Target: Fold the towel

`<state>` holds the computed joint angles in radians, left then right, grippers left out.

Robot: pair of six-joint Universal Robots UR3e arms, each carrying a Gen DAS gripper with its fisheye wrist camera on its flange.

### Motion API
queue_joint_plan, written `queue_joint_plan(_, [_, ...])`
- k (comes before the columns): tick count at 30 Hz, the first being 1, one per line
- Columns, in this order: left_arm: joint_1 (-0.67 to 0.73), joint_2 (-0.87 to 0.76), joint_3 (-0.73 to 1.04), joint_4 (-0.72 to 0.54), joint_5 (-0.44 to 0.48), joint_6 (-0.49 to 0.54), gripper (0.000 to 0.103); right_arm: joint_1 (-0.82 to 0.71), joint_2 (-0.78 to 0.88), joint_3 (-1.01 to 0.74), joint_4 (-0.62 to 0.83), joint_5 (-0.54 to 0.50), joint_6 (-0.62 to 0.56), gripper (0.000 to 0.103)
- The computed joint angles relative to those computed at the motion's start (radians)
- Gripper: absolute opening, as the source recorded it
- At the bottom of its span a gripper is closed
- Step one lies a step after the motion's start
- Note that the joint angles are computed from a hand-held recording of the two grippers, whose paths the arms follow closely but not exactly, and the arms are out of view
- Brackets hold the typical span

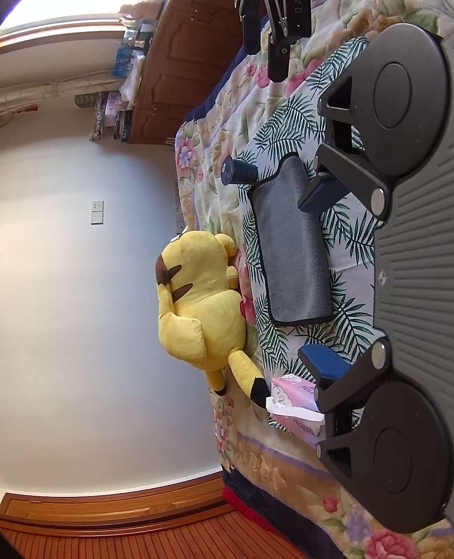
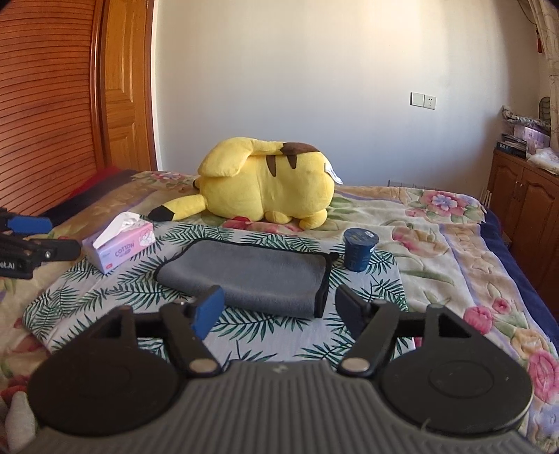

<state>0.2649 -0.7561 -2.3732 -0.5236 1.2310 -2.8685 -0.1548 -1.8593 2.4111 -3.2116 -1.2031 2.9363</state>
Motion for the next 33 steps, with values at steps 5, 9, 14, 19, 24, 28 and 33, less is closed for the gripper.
queue_joint_plan(5, [0.013, 0.119, 0.014, -0.122, -0.020, 0.015, 0.071, -0.023, -0.114, 0.039, 0.057, 0.016, -0.010, 0.077])
queue_joint_plan(9, [0.036, 0.195, 0.024, -0.208, -0.045, 0.018, 0.076, -0.041, -0.190, 0.050, 0.109, 0.035, -0.011, 0.083])
queue_joint_plan(14, [0.030, 0.280, 0.014, -0.269, -0.044, 0.016, 0.087, -0.072, -0.286, 0.075, 0.167, 0.062, -0.003, 0.100])
queue_joint_plan(19, [-0.010, 0.325, 0.005, -0.304, -0.002, -0.001, 0.087, -0.116, -0.383, 0.114, 0.232, 0.098, -0.017, 0.103])
queue_joint_plan(24, [-0.120, 0.342, -0.025, -0.268, 0.113, -0.061, 0.087, -0.180, -0.531, 0.156, 0.349, 0.150, -0.034, 0.103])
queue_joint_plan(28, [-0.202, 0.354, -0.055, -0.239, 0.194, -0.110, 0.087, -0.244, -0.676, 0.187, 0.485, 0.203, -0.064, 0.103])
queue_joint_plan(33, [-0.217, 0.423, -0.086, -0.284, 0.208, -0.137, 0.087, -0.314, -0.864, 0.210, 0.679, 0.263, -0.111, 0.103])
